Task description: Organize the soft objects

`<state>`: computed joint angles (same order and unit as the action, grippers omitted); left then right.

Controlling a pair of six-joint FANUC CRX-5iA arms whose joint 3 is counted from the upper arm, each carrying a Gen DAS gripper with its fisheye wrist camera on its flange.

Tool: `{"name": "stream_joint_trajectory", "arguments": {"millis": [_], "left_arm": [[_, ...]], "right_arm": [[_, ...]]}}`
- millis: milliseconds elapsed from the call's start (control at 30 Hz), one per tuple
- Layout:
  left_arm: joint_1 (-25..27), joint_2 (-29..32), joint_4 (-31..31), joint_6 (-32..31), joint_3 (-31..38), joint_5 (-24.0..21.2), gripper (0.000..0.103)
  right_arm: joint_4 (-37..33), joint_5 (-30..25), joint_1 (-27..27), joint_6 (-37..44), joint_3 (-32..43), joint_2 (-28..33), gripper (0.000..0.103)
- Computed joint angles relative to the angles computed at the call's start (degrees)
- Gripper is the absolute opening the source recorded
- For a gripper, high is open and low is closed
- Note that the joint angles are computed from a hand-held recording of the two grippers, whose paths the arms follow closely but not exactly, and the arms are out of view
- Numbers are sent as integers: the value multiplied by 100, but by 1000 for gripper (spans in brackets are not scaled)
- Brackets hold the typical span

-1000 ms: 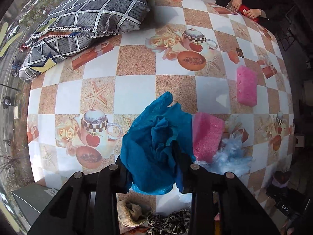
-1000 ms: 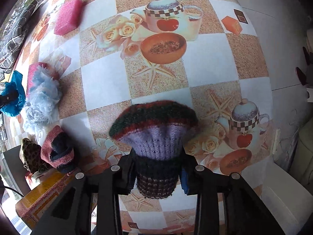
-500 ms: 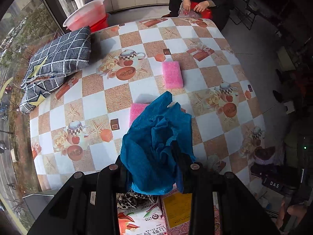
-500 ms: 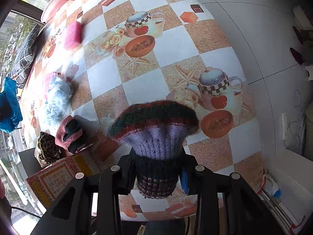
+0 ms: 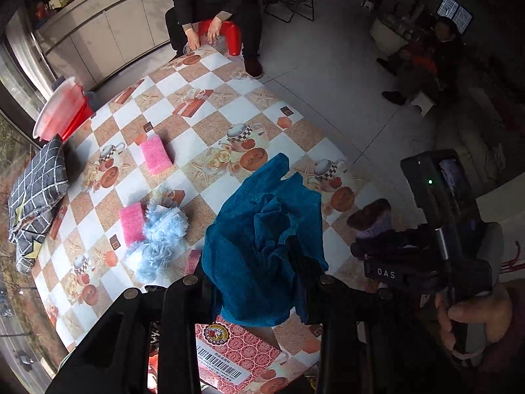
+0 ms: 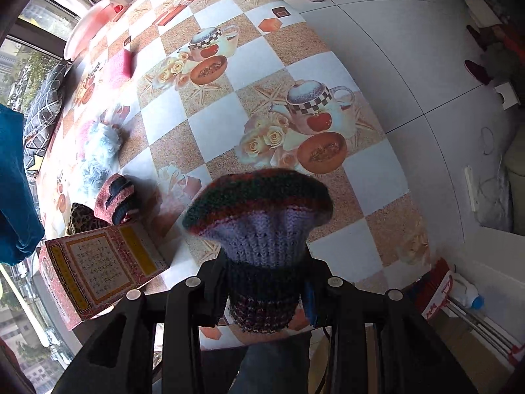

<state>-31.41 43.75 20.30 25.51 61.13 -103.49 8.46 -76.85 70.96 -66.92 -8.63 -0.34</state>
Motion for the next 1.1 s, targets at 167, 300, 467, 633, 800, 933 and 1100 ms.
{"name": "stream_joint_trajectory", "arguments": {"millis": [167,300,467,633,800,933,1100], "left_arm": [[69,-579,100,-893,-945,-177,37],[182,-920,85,-1466,-1481,-340,37],[389,-1054,18,-1858,-1696,-669,37],[645,-1136,-102,-2188,-1813,-864,37],[925,-1123,-158,-2305,-1828,-971,37],[1184,-1046,-115,-2146,-1722,-1060,37],[1497,-897,29,-1827,-1506,-1028,37]], "right_arm": [[-22,-239,219,-379,180,74,37],[-79,-300,298,-526,306,167,37],[-224,-357,267,-282,557,350,37],[-331,-350,190,60,820,545,37],[-387,-237,58,608,1146,831,37],[-442,-196,-84,1196,1506,1131,37],[-495,-282,-268,2038,2094,1550,37]]}}
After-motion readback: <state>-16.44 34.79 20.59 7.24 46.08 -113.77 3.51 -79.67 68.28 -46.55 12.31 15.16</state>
